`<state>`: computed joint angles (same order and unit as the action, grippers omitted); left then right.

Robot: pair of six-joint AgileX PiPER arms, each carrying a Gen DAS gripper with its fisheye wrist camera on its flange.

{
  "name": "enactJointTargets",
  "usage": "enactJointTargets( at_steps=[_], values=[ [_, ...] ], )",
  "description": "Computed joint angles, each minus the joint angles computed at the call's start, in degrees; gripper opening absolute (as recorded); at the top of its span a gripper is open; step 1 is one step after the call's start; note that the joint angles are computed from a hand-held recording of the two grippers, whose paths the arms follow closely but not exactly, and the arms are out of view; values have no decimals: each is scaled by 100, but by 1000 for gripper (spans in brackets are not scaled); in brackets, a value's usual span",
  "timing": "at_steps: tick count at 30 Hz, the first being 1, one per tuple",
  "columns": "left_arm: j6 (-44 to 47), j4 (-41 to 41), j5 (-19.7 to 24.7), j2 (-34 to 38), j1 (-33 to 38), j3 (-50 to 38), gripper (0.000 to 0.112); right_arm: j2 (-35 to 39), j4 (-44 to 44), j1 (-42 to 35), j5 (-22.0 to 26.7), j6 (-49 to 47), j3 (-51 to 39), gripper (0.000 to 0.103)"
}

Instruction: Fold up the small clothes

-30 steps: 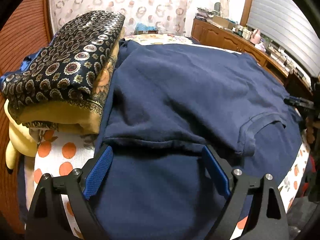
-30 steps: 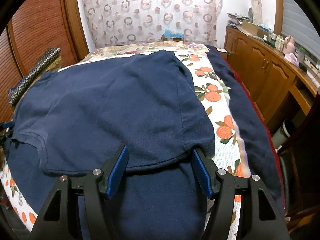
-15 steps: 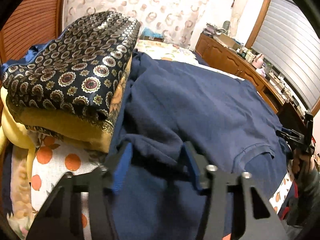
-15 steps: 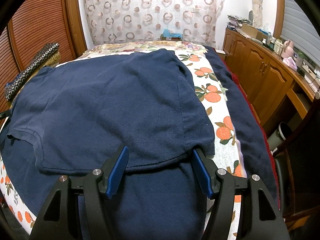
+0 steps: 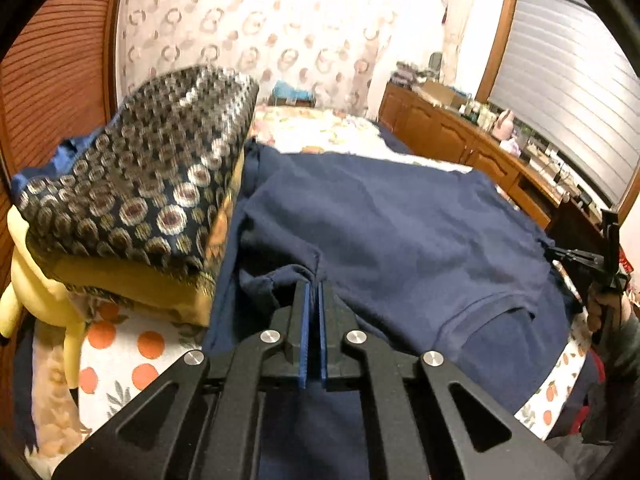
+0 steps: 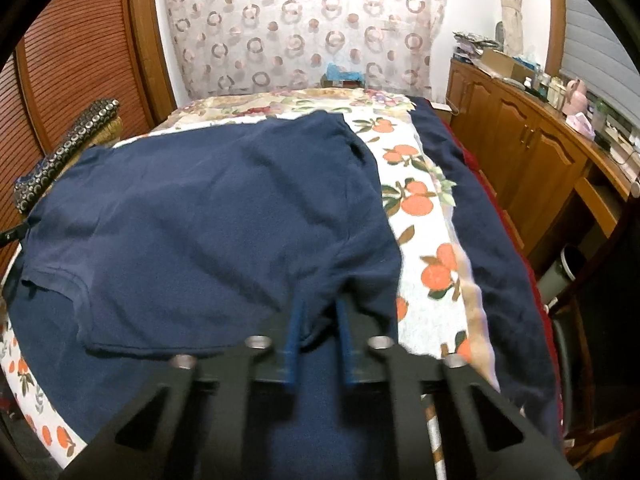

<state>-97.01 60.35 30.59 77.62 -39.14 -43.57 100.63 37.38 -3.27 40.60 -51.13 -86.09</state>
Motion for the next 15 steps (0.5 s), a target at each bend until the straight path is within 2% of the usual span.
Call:
enactJointTargets(
  at_steps=[9, 15],
  values=[
    [-289, 364, 705, -470, -623, -81, 4, -756, 1275, -353, -27, -1245, 699, 5],
    [-468, 517, 1105, -770, -944, -33, 4, -1201, 1888, -662, 214, -1923, 1088, 4]
  ],
)
